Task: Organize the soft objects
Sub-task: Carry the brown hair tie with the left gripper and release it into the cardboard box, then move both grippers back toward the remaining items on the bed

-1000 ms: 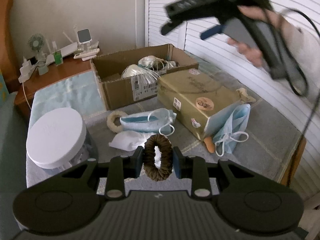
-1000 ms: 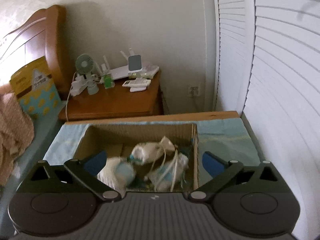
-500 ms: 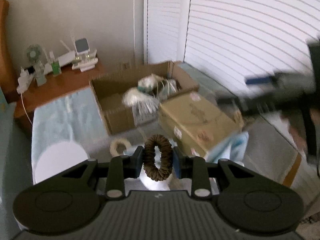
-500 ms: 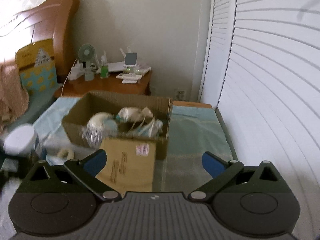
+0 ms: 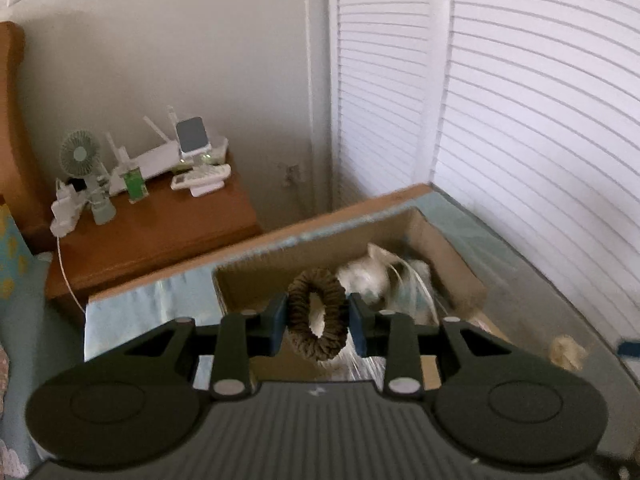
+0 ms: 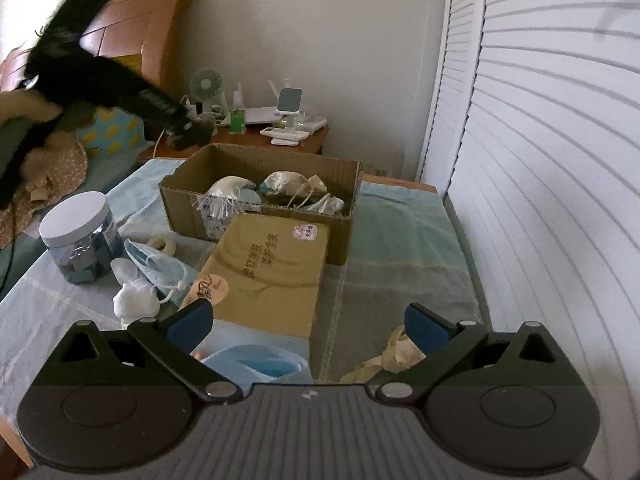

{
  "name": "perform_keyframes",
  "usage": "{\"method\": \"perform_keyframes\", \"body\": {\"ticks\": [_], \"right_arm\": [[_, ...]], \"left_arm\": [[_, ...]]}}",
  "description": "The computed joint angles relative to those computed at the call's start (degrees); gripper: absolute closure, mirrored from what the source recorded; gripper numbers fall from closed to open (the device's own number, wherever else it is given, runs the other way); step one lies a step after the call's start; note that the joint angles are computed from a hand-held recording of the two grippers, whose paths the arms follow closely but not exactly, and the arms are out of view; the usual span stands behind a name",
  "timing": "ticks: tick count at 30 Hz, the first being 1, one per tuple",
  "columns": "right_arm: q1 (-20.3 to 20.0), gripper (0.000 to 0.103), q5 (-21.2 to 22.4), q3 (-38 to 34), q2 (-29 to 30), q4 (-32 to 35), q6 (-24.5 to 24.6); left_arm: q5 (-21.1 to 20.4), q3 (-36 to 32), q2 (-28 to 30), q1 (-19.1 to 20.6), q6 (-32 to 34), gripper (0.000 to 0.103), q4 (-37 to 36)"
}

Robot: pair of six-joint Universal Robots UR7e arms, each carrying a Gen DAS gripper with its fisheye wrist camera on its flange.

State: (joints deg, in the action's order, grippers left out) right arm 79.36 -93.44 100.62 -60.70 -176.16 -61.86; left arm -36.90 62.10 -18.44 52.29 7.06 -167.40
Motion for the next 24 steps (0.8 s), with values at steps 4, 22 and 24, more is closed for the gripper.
{"method": "perform_keyframes", "body": {"ticks": [4, 22, 24], "right_arm": [[-0.59, 0.000, 0.31, 0.13, -0.47, 1.53, -0.49], [-1.48, 0.000, -0.57, 1.95, -1.55, 1.96, -0.95], [-1.64, 0.000, -0.91, 2.20, -1.76, 2.24, -0.89]], "left_arm": [[2.75, -3.67, 2.79, 0.28, 1.98, 0.012, -2.01], [3.32, 17.17, -5.06, -4.52, -2.95, 0.003, -11.10], [3.67, 19.51, -5.51, -5.11, -3.18, 0.003, -12.20]]}}
